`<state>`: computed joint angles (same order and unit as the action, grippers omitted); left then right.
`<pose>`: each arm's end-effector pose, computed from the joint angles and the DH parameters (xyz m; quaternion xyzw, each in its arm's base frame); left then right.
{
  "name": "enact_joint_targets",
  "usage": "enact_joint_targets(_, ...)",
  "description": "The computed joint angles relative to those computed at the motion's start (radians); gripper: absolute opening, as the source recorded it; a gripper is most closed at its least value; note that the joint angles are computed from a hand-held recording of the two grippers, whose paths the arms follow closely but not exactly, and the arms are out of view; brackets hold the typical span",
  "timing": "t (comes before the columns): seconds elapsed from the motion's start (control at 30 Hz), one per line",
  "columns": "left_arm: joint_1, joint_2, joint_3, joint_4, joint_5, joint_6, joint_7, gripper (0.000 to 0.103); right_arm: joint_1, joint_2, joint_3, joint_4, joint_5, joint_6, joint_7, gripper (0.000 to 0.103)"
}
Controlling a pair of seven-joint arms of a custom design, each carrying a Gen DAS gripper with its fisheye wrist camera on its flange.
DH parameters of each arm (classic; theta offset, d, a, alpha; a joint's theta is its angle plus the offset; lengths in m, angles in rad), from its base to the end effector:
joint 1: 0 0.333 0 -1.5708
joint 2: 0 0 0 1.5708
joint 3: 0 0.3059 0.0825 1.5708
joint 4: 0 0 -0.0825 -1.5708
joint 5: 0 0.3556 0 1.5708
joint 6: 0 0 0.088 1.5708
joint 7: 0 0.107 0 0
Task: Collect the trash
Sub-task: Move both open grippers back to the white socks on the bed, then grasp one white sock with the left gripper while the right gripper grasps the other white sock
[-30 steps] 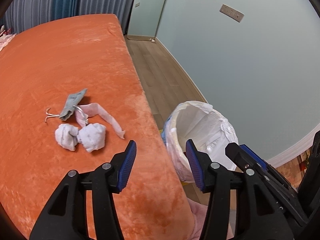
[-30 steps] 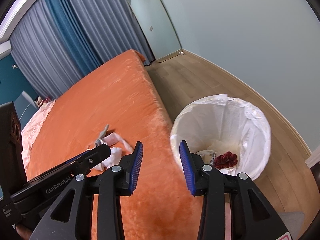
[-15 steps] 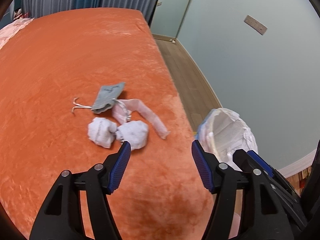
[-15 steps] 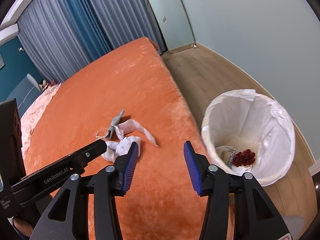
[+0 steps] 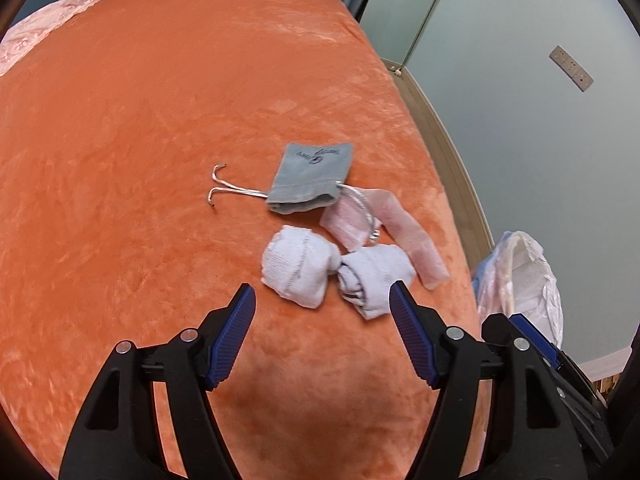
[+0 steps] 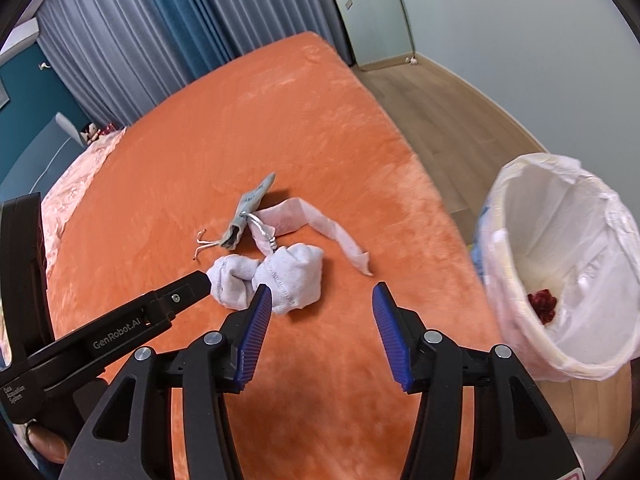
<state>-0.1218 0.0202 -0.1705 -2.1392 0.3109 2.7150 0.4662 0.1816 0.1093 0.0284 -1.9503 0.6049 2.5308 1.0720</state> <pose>0.5336 -0.1715 0.4626 -0.8392 0.4609 -0.2617 0.1218 0.5825 0.1174 0.4769 -0.7604 0.5674 -0.0441 0.3130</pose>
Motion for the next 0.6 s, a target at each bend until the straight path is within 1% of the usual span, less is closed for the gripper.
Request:
enact_joint_targets(0.13,0.019,0.051,0.006,0.017,-0.060,0.016,0.056,0.066,0.017,0.063,0.007,0.048,-0.032,-0.006,0.037,0.052)
enact_joint_targets(0.33,0.050,0.109,-0.002,0.031,-0.130,0.048,0.112,0.065,0.041,0.151,0.010,0.117,-0.078,-0.013,0.090,0.052)
enact_joint_targets(0.43,0.071,0.131,-0.013,0.035,-0.177,0.064,0.153,0.064,0.047,0.192,0.008,0.151,-0.096,-0.022,0.115,0.052)
enact_joint_targets(0.53,0.083,0.148,-0.019,0.040,-0.192,0.077,0.177,0.063,0.047,0.217,0.010,0.167,-0.096,-0.026,0.129,0.052)
enact_joint_targets(0.6,0.098,0.158,-0.032,0.040,-0.230,0.091,0.212,0.061,0.041,0.231,0.013,0.178,-0.083,-0.034,0.131,0.052)
